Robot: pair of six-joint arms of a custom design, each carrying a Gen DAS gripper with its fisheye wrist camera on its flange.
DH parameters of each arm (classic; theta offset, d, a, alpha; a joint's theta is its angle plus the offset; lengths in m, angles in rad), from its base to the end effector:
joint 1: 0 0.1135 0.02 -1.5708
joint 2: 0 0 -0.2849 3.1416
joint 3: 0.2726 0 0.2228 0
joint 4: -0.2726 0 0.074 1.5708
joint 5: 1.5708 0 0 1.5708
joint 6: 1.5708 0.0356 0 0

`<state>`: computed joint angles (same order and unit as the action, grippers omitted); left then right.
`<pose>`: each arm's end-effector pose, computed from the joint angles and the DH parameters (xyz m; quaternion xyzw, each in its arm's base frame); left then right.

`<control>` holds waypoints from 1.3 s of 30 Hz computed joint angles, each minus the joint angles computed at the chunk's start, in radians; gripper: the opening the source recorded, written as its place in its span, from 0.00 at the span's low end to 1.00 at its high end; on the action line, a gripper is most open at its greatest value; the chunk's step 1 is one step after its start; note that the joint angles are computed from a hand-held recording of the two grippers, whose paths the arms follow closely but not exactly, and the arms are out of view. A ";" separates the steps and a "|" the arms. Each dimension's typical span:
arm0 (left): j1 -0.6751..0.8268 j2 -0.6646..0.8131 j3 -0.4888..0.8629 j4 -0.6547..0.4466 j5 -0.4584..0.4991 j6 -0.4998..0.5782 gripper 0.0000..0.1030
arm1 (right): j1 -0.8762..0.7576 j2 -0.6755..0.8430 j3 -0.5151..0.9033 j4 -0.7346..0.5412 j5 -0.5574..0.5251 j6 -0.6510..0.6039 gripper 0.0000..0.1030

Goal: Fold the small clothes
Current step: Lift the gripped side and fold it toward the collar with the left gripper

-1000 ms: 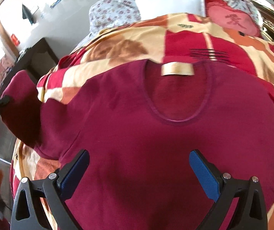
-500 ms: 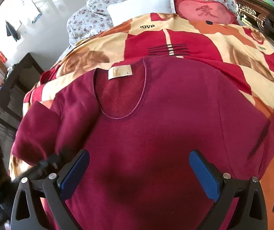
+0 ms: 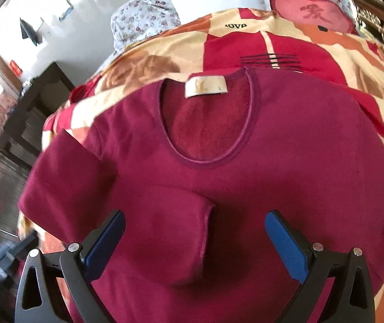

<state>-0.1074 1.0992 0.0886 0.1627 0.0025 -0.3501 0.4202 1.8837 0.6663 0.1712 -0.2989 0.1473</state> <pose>0.1272 -0.0138 0.1352 -0.1128 0.9286 -0.0813 0.3442 0.2626 0.1288 0.1105 -0.1682 0.9409 0.2098 0.2059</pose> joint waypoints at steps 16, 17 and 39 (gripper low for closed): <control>0.148 0.062 0.022 0.050 0.051 -0.019 0.10 | -0.203 -0.200 -0.091 0.065 -0.090 -0.194 0.05; 0.131 0.079 0.024 0.065 0.044 -0.029 0.10 | -0.240 -0.218 -0.083 0.049 -0.079 -0.212 0.05; 0.072 0.749 0.206 0.369 -0.046 -0.084 0.10 | -0.298 -0.214 -0.091 0.097 0.068 -0.241 0.72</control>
